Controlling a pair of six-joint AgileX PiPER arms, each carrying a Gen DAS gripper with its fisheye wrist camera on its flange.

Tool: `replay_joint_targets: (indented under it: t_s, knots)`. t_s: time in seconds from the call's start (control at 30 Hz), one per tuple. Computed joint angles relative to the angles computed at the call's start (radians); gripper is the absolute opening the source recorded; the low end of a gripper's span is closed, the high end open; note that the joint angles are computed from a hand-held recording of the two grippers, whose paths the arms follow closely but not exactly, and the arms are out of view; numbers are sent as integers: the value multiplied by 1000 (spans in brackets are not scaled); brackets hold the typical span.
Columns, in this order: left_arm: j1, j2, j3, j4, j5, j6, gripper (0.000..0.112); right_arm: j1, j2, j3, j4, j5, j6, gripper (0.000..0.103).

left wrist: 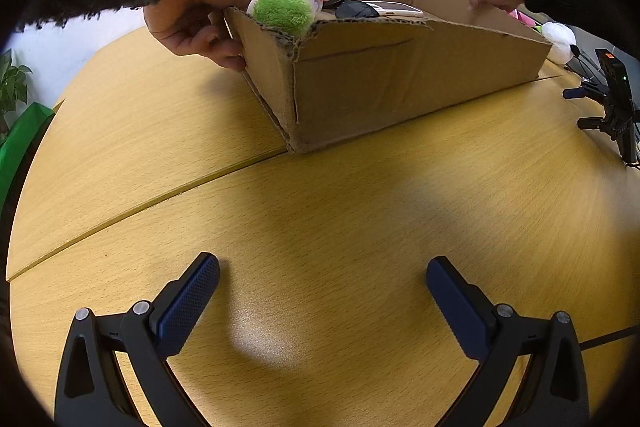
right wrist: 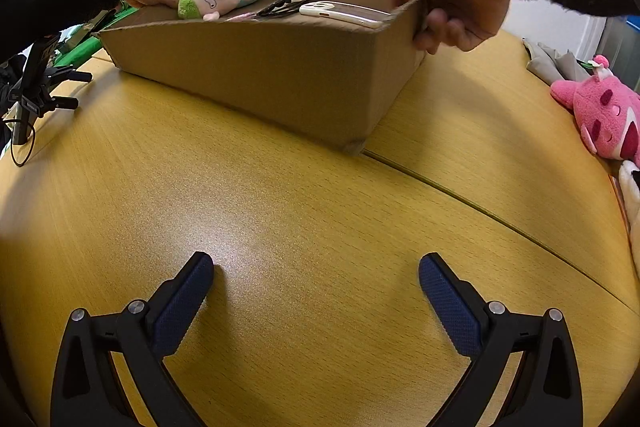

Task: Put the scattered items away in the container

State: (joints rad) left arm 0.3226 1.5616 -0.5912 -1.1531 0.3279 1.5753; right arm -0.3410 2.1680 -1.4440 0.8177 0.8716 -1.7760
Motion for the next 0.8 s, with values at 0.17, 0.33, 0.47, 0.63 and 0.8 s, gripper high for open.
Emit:
replay_joint_targets:
  t_s: [0.17, 0.33, 0.47, 0.63, 0.8]
  knots:
    - [-3, 0, 1, -6, -2, 4, 103, -3, -2, 4, 1, 0, -5, 103]
    - [-3, 0, 2, -7, -3, 4, 103, -4, -3, 8, 3, 0, -8, 103]
    - [-4, 0, 2, -8, -3, 5, 103, -5, -3, 9, 3, 0, -9, 103]
    - [-4, -1, 3, -8, -4, 4, 103, -5, -3, 8, 2, 0, -9, 103]
    - [-4, -1, 3, -8, -4, 4, 103, -5, -3, 8, 2, 1, -9, 103]
